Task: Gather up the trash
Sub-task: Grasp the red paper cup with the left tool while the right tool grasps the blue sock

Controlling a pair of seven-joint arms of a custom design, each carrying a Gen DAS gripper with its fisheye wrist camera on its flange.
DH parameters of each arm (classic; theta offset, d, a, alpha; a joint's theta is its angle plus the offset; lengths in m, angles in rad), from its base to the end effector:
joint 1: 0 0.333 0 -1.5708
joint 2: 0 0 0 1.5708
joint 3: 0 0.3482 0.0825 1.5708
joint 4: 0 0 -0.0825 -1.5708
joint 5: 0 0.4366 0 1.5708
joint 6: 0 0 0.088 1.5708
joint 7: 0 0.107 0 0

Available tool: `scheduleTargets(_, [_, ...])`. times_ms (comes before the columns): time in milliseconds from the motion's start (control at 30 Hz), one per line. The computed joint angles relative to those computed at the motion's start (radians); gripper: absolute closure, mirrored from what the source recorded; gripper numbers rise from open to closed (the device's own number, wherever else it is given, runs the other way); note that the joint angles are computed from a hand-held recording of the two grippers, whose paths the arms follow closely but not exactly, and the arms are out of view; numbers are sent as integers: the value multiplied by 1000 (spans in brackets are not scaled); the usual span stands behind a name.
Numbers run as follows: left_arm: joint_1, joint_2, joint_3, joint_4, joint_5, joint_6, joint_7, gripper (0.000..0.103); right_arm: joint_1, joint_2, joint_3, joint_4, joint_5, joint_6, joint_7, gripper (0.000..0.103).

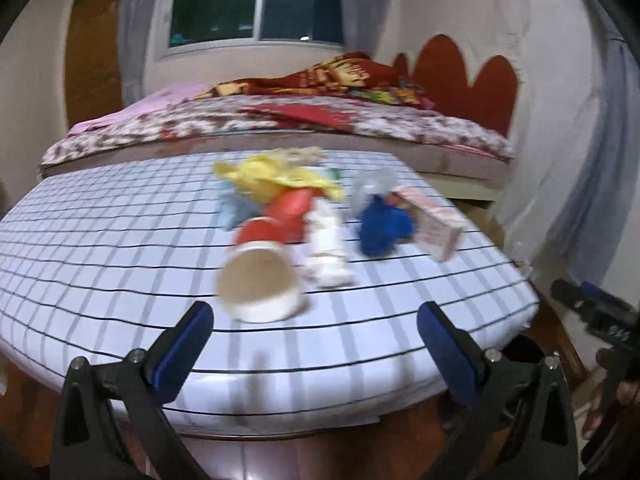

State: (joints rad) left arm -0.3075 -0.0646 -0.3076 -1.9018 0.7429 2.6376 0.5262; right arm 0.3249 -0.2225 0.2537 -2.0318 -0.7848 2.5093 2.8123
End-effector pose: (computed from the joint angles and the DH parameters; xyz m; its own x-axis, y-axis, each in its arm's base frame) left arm 0.5097 -0.3878 0.6303 -0.1333 -0.9877 0.0817 -0.5752 0.0100 -0.8180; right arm 0.4798 0.3358 0.6357 -0.0990 -0.9874 -0.1236 -0.5691 0.1580 -0.8070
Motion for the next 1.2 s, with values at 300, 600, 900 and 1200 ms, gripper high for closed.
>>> scheduleTargets(300, [15, 59, 28, 44, -7, -23, 32, 10, 97, 227, -36, 225, 23, 11, -173, 22])
scheduleTargets(600, [-13, 132, 63, 109, -51, -28, 78, 20, 185, 412, -124, 422, 158, 18, -348, 30])
scheduleTargets(900, [-16, 172, 92, 129, -135, -5, 137, 28, 233, 572, -184, 623, 302, -21, -516, 30])
scheduleTargets(1200, [-7, 178, 103, 122, -212, 49, 216, 49, 246, 630, -214, 692, 407, -22, -564, 64])
